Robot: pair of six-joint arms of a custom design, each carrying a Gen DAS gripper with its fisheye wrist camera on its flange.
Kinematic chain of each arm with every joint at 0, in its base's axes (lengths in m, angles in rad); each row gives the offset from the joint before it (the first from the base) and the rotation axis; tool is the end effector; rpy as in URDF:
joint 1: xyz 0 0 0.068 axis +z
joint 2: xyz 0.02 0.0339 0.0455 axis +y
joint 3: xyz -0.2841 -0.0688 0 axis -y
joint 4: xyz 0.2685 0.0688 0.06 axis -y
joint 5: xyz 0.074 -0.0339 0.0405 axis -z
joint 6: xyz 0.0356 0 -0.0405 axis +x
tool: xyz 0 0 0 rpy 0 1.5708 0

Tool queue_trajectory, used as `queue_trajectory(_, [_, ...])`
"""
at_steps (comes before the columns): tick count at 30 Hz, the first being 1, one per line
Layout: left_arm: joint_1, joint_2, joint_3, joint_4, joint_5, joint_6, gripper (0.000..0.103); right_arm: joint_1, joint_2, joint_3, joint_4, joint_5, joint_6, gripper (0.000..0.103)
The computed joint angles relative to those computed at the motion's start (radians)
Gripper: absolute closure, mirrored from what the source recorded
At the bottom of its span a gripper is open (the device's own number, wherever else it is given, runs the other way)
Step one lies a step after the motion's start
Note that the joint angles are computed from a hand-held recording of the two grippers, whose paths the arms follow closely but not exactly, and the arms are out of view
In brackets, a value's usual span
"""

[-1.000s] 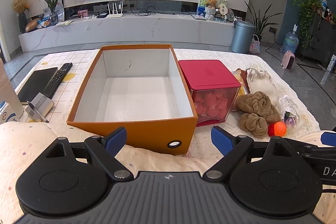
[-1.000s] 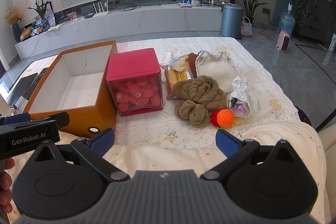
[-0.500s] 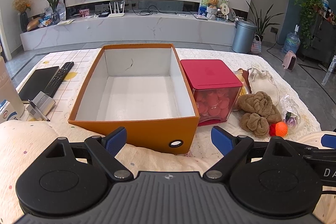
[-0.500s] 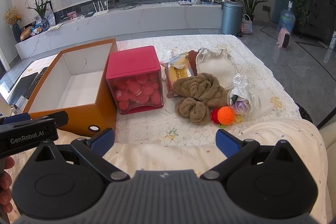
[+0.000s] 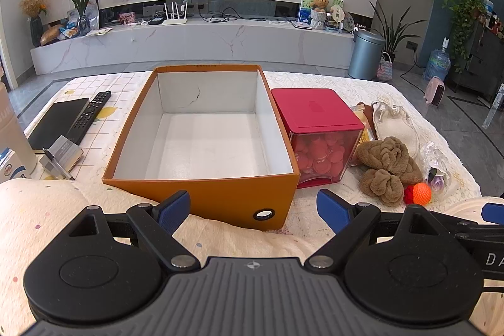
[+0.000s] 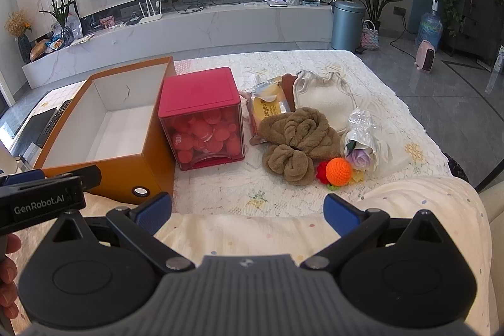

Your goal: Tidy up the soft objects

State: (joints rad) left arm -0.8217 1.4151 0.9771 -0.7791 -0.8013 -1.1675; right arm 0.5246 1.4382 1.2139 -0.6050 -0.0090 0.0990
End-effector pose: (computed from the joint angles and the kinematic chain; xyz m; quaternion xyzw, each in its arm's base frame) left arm 0.2086 -0.1867 0.2420 -0.2235 0.8811 0.0733 0.4102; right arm 0.2868 0.1664 0.3131 -0.1984 0.9107 0.1151 0.3436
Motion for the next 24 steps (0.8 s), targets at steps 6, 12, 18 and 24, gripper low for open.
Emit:
queue_trajectory(6, [0.005, -0.011, -0.016, 0.050, 0.027, 0.059, 0.000, -0.023, -0.003, -0.013, 0.011, -0.028, 0.017, 0.003])
queue_trajectory(12, [0.054, 0.013, 0.019, 0.158, 0.137, 0.242, 0.012, -0.132, 0.058, 0.036, -0.007, -0.150, 0.001, 0.007])
queue_trajectory(18, [0.143, 0.135, 0.141, 0.266, 0.323, 0.452, 0.026, -0.202, 0.216, 0.175, -0.065, -0.098, -0.137, 0.024])
queue_trajectory(24, [0.209, 0.348, 0.315, 0.340, 0.508, 0.605, 0.050, -0.282, 0.396, 0.339, -0.099, -0.107, -0.226, 0.042])
